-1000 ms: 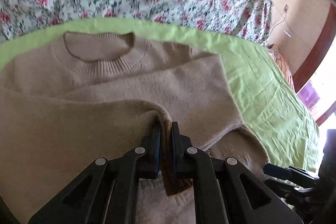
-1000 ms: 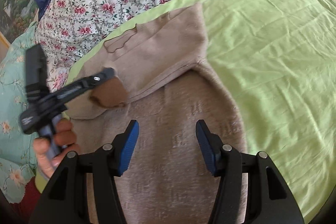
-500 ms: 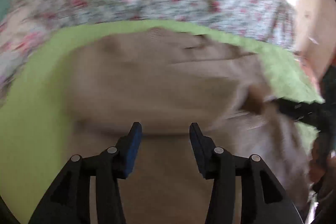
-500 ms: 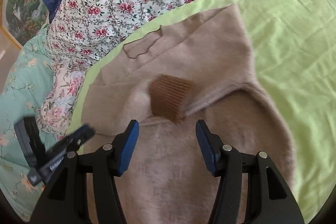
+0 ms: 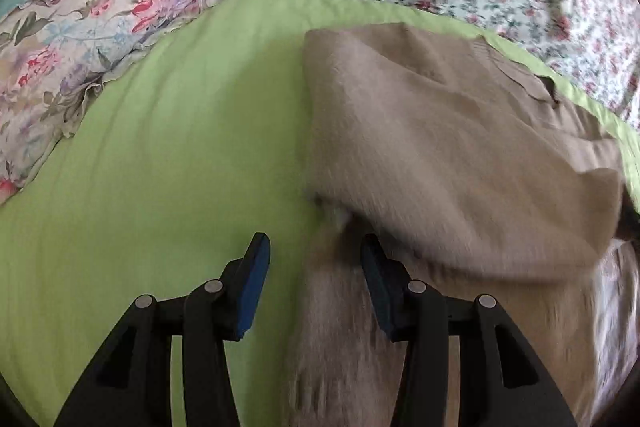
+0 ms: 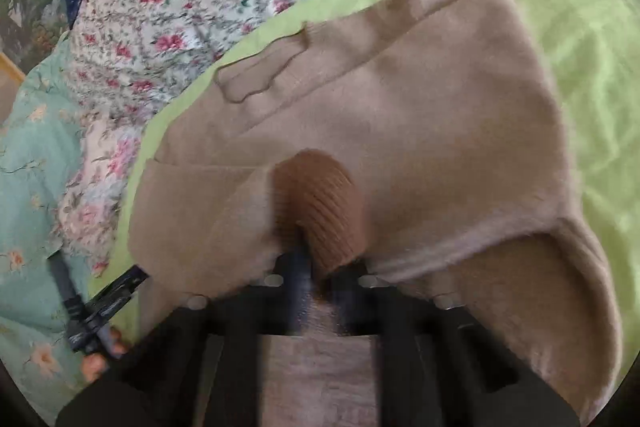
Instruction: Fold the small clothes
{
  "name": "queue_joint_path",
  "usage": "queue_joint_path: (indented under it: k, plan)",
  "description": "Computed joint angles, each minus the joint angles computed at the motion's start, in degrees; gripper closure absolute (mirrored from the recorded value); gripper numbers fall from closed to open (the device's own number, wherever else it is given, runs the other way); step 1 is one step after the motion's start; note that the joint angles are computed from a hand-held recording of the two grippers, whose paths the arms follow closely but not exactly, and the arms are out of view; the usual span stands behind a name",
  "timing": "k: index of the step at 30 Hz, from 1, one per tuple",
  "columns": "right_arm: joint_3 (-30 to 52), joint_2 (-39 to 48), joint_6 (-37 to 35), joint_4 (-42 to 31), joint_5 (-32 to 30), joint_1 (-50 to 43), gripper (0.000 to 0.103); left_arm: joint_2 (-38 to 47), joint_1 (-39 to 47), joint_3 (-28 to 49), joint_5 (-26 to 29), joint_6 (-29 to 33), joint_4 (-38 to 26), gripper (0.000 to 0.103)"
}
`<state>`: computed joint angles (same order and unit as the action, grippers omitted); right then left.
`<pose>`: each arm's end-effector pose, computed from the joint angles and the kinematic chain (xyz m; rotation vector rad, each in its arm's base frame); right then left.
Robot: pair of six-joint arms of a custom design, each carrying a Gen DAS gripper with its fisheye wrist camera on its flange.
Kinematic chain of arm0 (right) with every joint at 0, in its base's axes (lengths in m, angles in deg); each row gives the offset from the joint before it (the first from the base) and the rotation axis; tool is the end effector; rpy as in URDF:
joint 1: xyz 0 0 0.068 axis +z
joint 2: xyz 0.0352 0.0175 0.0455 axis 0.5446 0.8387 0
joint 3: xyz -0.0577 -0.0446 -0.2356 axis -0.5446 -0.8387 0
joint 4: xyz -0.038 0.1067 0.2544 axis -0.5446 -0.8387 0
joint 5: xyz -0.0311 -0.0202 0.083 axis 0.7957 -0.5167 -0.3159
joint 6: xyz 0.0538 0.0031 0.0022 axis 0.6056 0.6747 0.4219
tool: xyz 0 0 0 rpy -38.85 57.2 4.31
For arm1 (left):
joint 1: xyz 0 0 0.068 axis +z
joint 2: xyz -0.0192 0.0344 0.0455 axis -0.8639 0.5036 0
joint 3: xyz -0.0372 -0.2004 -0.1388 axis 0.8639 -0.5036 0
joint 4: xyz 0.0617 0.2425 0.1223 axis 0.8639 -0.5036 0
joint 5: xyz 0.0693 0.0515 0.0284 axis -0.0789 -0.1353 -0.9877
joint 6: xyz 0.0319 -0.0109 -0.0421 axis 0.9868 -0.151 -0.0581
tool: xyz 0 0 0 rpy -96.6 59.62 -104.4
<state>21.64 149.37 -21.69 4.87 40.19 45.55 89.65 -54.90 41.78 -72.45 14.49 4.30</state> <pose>0.2348 0.0667 0.1608 0.1109 2.5281 0.7857 0.1977 0.0194 0.1212 -0.2953 2.4688 0.0736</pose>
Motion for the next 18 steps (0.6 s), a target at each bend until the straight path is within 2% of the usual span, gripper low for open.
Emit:
queue_joint_path:
  k: [5,7,11,13,18]
  plan:
    - [4.01,-9.13,-0.81,-3.26,-2.15,-3.7,0.095,6.76,1.58,4.11,-0.91,-1.58,4.2,0.053]
    - [5.6,-9.88,-2.19,-5.46,-2.57,-6.66,0.095,8.38,1.63,3.99,-0.82,-2.05,5.48,0.053]
    - [6.19,-2.61,-6.2,-7.62,-1.26,-9.87,0.095,7.94,-1.1,2.8,-4.86,-2.32,6.41,0.053]
    - [6.36,0.58,-6.94,-7.64,-0.19,-9.97,0.095,6.52,-0.67,2.22,-4.42,-2.16,6.2,0.053]
    - [6.62,2.4,-7.91,-6.95,1.26,-10.38,0.095,7.4,0.92,1.92,-2.6,-2.11,6.69,0.053]
